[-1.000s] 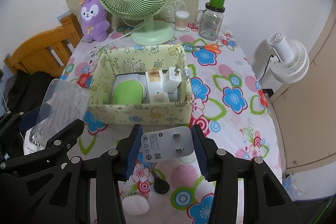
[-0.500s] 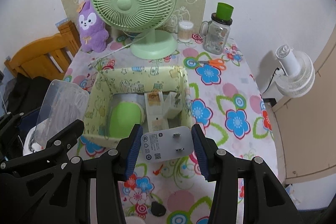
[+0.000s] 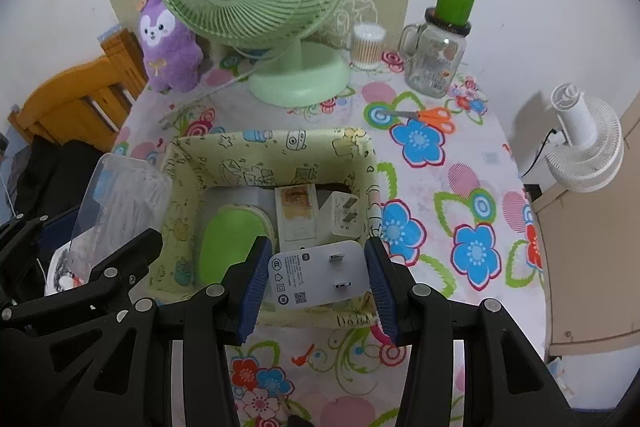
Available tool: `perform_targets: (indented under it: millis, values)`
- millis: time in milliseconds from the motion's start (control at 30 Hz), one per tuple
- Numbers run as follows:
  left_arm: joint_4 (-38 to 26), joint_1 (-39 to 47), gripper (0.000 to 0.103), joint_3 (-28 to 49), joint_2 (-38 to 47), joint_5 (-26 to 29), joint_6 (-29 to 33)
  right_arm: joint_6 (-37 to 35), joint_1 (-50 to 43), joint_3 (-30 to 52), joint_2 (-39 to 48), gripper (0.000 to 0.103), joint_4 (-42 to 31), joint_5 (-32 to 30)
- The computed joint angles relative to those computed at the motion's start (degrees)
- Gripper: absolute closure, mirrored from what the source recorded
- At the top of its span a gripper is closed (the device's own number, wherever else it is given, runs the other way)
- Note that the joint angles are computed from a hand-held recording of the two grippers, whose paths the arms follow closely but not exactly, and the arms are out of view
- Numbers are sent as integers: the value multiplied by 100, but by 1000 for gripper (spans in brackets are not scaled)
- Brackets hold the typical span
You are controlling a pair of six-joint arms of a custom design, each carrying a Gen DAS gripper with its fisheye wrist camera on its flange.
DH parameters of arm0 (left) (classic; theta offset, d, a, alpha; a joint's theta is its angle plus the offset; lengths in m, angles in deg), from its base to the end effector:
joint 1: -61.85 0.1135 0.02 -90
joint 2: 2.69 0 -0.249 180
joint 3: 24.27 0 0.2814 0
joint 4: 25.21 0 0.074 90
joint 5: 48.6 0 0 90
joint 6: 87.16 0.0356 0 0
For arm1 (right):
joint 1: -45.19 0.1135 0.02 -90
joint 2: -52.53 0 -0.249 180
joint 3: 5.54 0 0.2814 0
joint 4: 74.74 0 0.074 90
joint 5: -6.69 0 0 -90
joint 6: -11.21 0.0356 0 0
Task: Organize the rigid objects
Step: 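Carry the floss container and white charger over the patterned box with both tools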
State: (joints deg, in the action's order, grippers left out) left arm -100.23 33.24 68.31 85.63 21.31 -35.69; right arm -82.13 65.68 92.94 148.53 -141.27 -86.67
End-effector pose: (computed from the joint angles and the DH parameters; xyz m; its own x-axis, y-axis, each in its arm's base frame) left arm 0.2944 -0.1467 0.2819 -0.8666 -0.1937 -0.4598 -0.2423 0.9690 0.0484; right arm 0.3506 0.1333 0.2748 -0.8191 -0.3682 -0.4399 -0.4219 0.9062 0.0271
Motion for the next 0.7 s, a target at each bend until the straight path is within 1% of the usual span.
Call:
perform_targets:
  millis: [200,300,433,600,700]
  values:
    - [277,206,43,27,397,377,292,43,-93,252,530,52,-128,-16]
    - [386,284,43,-42,425,504,375,70,-103,298,648,52,-166,-21]
    - [490,463,43,-179,402,777,435,75,6,291,718,52,-71,141]
    - [517,322,44,-136,516,493,657,219,-58,323,863,52,-153,26]
    - [648,324,43,-266,434,456,723,215,-34,234,810,52,-81,68]
